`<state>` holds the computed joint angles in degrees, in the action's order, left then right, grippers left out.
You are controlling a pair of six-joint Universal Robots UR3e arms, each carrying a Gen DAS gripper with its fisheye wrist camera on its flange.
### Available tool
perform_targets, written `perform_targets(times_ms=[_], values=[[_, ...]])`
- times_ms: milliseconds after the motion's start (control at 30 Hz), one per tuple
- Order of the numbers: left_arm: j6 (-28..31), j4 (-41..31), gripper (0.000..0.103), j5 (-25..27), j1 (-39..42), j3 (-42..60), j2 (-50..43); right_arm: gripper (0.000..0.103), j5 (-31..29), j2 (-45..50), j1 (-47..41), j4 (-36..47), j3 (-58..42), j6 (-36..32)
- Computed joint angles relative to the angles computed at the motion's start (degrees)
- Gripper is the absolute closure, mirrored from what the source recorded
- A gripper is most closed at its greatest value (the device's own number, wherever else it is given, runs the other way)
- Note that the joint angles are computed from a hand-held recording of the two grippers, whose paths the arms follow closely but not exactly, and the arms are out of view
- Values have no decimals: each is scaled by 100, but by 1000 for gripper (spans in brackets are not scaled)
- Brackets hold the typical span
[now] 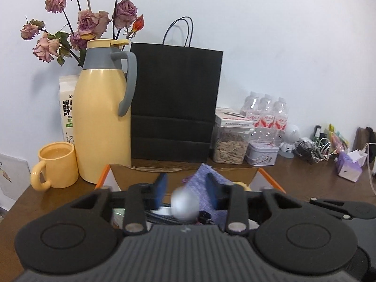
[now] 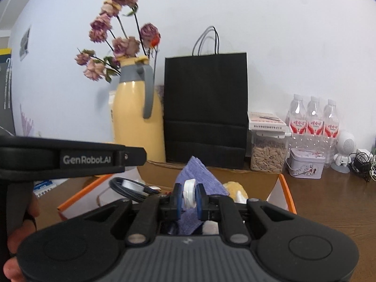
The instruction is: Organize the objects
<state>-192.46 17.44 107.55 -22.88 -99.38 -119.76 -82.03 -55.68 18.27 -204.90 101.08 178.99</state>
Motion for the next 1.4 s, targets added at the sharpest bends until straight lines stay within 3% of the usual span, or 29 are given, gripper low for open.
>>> perform_targets(times_ms=[33, 67, 133, 167, 200, 267, 300, 367, 600, 800, 967, 1067, 1400], values=[[27, 58, 38, 31, 20, 14, -44, 91, -17, 50, -7, 72, -70, 0], [42, 147, 21, 88, 15, -25, -62, 91, -51, 103, -15, 119, -140, 14], [121, 409, 6, 248, -5, -96, -105, 80, -105, 170, -47, 260, -247, 26], [181, 533, 0, 360, -29, -122, -124, 63, -121, 183, -62, 296, -263, 41], [232, 647, 0, 476, -53, -151, -137, 41, -181, 199, -61, 297, -275, 64], [229, 668, 0, 558, -71, -250, -59, 20, -371, 223, -26, 216, -265, 70], [202, 650, 0, 525, -42, -348, 20, 10, -448, 216, -9, 186, -247, 66], [151, 535, 0, 468, 5, -504, 185, 2, -528, 158, 15, 199, -205, 93], [-128, 462, 0, 246, 69, -1598, 1174, 0, -514, -447, 57, 182, 442, 182], [-262, 385, 0, 596, -291, -2686, 2305, 0, -267, -1558, 45, 9, 1713, 222], [-598, -271, 0, 900, -646, -3439, 3240, 0, -299, -2639, 182, 4, 2852, 371], [-875, -576, 0, 1219, -957, -3762, 3532, 0, -402, -3161, 312, 66, 3370, 420], [-1477, -828, 0, 1207, -1359, -4477, 3824, 0, -810, -3866, 638, 513, 4127, 656]])
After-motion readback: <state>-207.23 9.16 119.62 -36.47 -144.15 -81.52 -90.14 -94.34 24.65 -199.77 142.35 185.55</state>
